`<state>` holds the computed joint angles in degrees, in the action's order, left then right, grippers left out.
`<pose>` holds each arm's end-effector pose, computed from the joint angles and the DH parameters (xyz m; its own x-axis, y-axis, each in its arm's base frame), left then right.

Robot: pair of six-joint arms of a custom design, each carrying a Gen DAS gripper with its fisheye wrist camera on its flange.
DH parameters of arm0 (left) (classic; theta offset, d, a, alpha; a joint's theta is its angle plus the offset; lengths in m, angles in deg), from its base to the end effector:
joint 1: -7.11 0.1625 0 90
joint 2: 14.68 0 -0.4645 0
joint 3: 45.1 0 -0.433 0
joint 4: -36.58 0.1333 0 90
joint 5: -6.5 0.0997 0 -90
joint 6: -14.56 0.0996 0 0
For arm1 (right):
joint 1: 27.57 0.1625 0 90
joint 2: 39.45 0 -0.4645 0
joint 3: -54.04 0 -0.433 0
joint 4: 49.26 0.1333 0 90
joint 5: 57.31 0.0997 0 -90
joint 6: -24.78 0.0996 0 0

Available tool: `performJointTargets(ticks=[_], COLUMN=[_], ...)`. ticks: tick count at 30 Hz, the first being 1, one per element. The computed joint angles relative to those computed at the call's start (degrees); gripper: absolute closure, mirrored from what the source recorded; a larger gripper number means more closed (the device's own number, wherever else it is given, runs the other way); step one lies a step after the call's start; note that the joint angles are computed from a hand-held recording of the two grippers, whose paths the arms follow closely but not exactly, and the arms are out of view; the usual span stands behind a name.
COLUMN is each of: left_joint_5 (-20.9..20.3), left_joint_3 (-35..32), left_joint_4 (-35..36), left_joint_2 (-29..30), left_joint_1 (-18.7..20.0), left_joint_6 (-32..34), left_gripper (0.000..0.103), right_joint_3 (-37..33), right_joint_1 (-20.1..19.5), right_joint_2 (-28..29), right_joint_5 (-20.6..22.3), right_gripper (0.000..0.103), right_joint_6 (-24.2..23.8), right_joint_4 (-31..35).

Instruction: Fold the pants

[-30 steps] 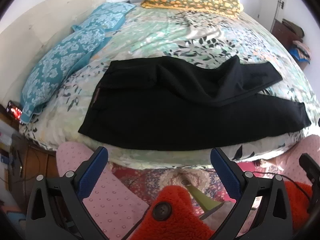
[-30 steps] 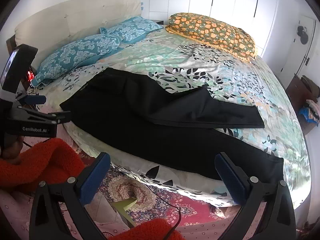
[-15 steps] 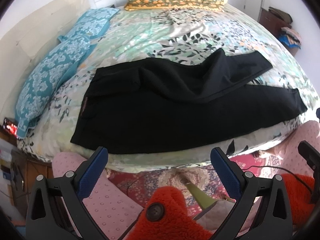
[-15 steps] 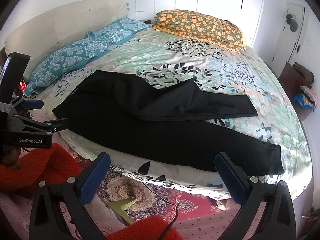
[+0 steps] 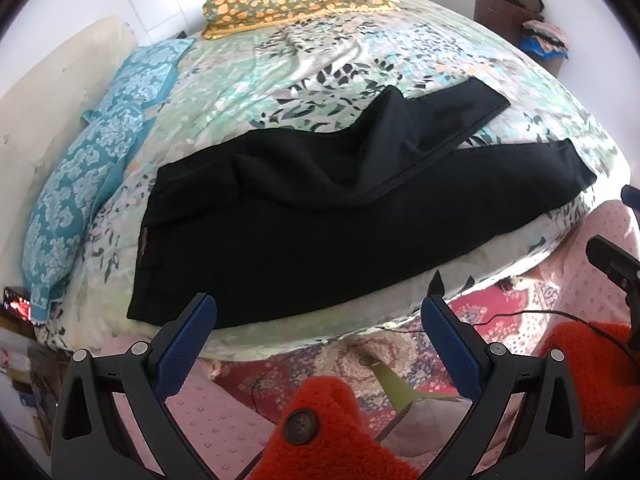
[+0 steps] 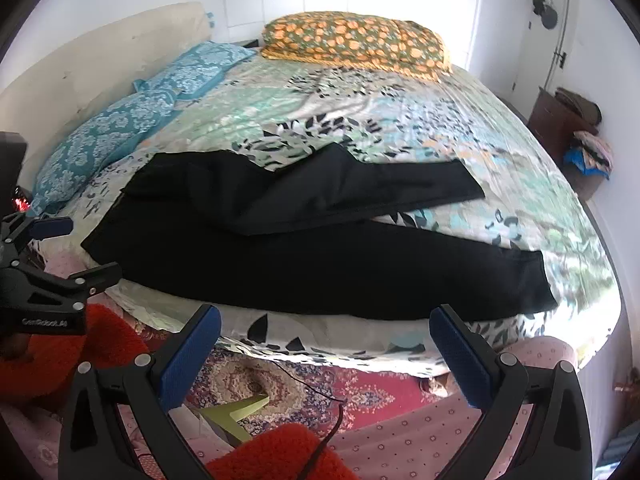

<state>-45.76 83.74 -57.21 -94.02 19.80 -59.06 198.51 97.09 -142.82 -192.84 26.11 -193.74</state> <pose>-0.3284 -0.2731 0.1634 -0.5820 0.0975 -0.8073 0.4355 0.8758 -0.2082 0.2400 -0.2377 0.2850 -0.6828 -0.2439 0.6887 -0.5376 0.8061 -0.2475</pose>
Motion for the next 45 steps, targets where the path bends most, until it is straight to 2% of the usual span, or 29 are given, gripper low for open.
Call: performJointTargets(ticks=[11,15,22,27,30,31,32,33,34,35,37,39,40,42,44,45], left_joint_5=[-0.96,-0.67,0.72,3.29,5.67,6.44,7.10,7.57,8.08,8.45,9.08,10.22,10.85,12.34,14.10,14.70], left_joint_3=[-0.27,-0.28,0.68,1.43,2.05,2.22,2.24,2.31,2.36,2.45,2.43,2.14,1.91,1.63,1.48,1.29], left_joint_4=[-5.39,-5.63,-6.96,-9.03,-12.32,-14.43,-16.20,-17.57,-19.59,-22.19,-26.52,-28.89,-29.21,-28.18,-25.10,-22.76], left_joint_2=[2.67,2.58,0.19,-1.60,-3.06,-3.45,-3.68,-3.97,-4.21,-4.47,-4.88,-5.14,-5.21,-5.67,-6.15,-6.35], left_joint_1=[0.20,-0.04,0.53,1.00,1.82,2.38,2.95,3.31,3.84,4.54,5.83,6.67,6.97,7.27,7.49,7.72], left_joint_6=[7.32,7.47,5.92,5.91,7.56,9.18,10.66,11.78,13.24,14.87,16.96,17.10,16.81,15.71,14.03,12.75], left_gripper=[0.001,0.001,0.001,0.001,0.001,0.001,0.001,0.001,0.001,0.001,0.001,0.001,0.001,0.001,0.001,0.001], right_joint_3=[0.61,0.67,0.64,0.81,1.39,1.67,2.01,2.12,2.17,1.75,-0.20,-0.85,-1.66,-3.89,-8.25,-10.65], right_joint_1=[-2.01,-3.21,-3.03,-2.76,-1.18,-0.65,-0.84,-2.10,-3.50,-5.39,-9.02,-12.65,-14.96,-17.72,-21.37,-22.07], right_joint_2=[-2.50,-3.11,-1.70,-1.49,-0.63,-0.24,-0.24,-0.54,-0.99,-1.19,-1.16,-1.83,-1.59,-0.16,1.46,3.14], right_joint_5=[-0.37,0.20,1.41,2.80,2.58,3.22,5.61,9.22,12.26,14.19,15.63,19.60,22.14,24.54,28.79,28.85], right_gripper=[0.000,0.000,0.000,0.000,0.000,0.000,0.000,0.000,0.000,0.000,0.000,0.000,0.000,0.000,0.000,0.000], right_joint_6=[1.18,1.48,-1.08,-5.92,-14.41,-17.38,-21.87,-26.24,-28.37,-28.58,-24.19,-23.26,-24.10,-26.80,-30.34,-31.13], right_joint_4=[-0.36,-0.46,-2.11,-7.35,-19.33,-23.88,-28.73,-31.19,-31.67,-29.76,-22.34,-22.41,-23.59,-25.59,-24.56,-24.62])
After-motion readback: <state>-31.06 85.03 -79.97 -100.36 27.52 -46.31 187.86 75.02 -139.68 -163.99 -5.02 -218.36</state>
